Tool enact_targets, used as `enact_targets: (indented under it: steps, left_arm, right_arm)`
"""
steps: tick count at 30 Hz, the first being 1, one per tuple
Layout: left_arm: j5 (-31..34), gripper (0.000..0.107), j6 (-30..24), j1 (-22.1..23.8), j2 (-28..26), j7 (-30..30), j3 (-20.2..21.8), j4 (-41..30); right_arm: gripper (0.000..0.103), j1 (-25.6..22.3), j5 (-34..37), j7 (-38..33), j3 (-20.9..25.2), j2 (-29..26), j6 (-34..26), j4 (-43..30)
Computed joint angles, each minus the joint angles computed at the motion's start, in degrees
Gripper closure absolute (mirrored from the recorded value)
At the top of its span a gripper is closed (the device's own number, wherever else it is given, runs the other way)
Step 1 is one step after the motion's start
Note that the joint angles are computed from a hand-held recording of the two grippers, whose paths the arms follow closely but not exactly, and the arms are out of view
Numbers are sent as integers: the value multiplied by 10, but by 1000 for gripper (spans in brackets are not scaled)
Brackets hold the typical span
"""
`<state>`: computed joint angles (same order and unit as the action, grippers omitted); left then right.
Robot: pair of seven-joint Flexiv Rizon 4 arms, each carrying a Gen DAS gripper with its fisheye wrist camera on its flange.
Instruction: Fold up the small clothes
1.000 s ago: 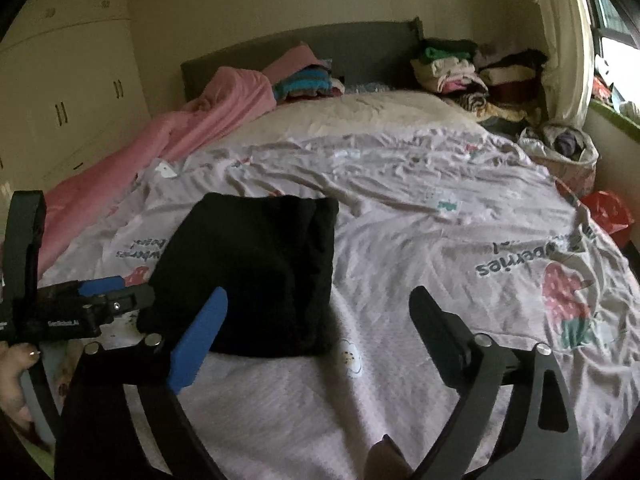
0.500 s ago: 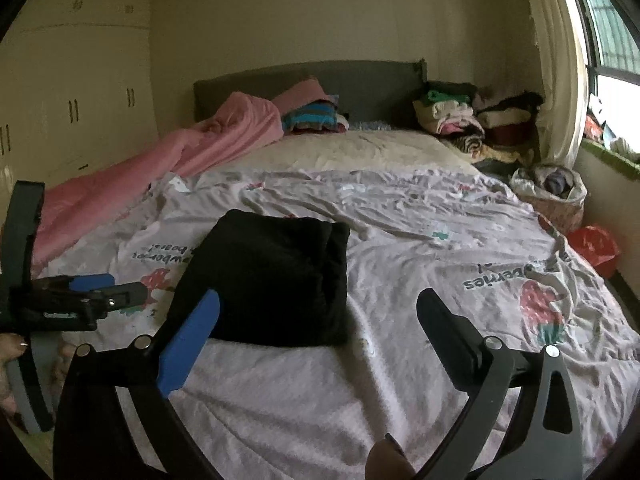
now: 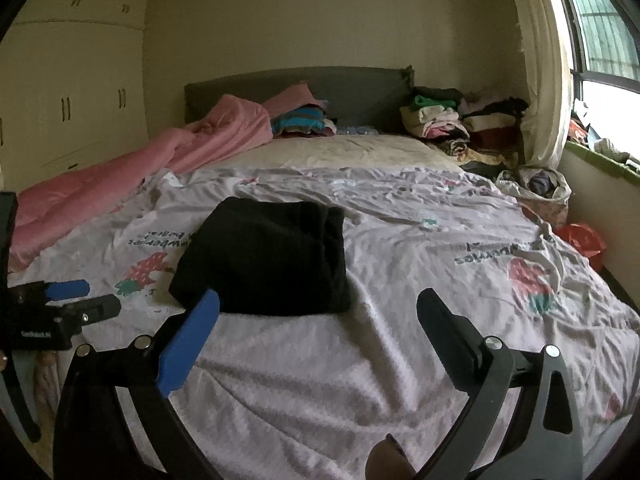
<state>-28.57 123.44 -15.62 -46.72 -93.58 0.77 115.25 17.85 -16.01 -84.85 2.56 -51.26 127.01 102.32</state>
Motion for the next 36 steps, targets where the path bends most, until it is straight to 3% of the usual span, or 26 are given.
enact_targets:
  steps: [16, 36]
  left_arm:
    - [-2, 13, 9, -3, -12, -8, 0, 4]
    - [-50, 13, 0, -30, -11, 20, 17, 2]
  right_arm:
    - [4, 14, 14, -8, -6, -9, -49, 15]
    - [4, 14, 21, -14, -7, -9, -48, 15]
